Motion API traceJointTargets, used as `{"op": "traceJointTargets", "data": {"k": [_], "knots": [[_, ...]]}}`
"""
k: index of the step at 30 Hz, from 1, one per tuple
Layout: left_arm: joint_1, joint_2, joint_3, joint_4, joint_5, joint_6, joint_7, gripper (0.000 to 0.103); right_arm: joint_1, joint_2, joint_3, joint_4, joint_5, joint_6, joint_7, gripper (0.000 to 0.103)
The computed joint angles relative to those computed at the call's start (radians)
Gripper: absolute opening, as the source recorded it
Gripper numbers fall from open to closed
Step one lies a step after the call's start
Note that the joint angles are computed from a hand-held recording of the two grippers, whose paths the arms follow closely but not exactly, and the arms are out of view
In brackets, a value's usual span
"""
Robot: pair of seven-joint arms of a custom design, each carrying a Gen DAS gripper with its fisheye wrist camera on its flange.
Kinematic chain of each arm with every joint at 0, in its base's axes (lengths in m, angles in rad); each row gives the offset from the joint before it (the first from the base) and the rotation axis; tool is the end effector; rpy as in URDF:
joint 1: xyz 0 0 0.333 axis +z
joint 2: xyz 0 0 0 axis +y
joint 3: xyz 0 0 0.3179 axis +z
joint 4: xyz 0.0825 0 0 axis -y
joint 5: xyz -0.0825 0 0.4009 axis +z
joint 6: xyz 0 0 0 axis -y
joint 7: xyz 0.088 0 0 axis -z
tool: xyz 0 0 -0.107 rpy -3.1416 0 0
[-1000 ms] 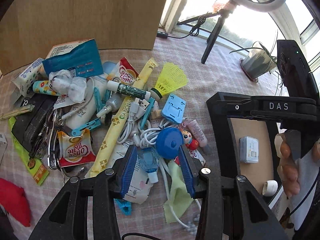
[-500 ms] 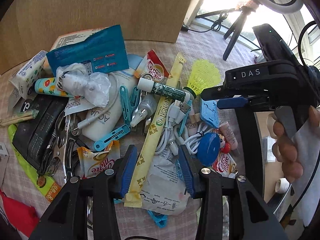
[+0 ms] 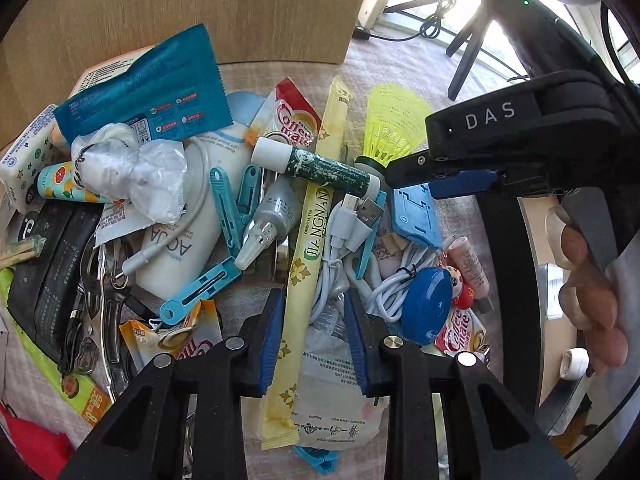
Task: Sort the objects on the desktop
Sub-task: 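Grasp the blue phone stand with the right gripper while the left grasps the yellow stick packet, then carry the blue stand and yellow packet into the tray and release both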
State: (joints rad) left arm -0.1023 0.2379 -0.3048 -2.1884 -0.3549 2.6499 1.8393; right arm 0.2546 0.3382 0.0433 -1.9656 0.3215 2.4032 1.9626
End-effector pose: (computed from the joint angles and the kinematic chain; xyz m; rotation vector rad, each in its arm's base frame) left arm 0.5453 -0.2227 0.2937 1.7230 -2.5007 0.5301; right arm 0.6066 0.1874 0.3013 -1.7144 2.3873 0.2618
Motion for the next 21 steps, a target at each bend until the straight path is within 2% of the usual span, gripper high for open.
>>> {"op": "traceJointTargets", "data": {"k": [7, 10, 15, 18, 21], "knots": [[0.015, 0.002, -0.004, -0.007, -0.049, -0.001, 0.013, 0.014, 0.034, 0.025, -0.007, 0.053, -0.081, -0.051, 0.030, 0.047], [0.020, -0.002, -0.008, -0.014, -0.068, -0.005, 0.027, 0.014, 0.033, 0.028, 0.002, 0.062, -0.085, -0.059, -0.004, 0.046], [0.018, -0.010, -0.007, -0.025, -0.084, -0.001, 0.041, 0.014, 0.032, 0.011, 0.002, 0.044, -0.075, -0.069, -0.025, 0.036], [0.009, -0.007, 0.002, -0.020, -0.066, -0.009, 0.024, 0.014, 0.023, -0.007, -0.001, 0.018, -0.067, -0.059, -0.038, 0.037], [0.010, 0.004, -0.002, -0.009, -0.073, -0.009, 0.021, 0.015, 0.009, -0.014, 0.002, -0.001, -0.049, -0.088, -0.068, 0.037]]}}
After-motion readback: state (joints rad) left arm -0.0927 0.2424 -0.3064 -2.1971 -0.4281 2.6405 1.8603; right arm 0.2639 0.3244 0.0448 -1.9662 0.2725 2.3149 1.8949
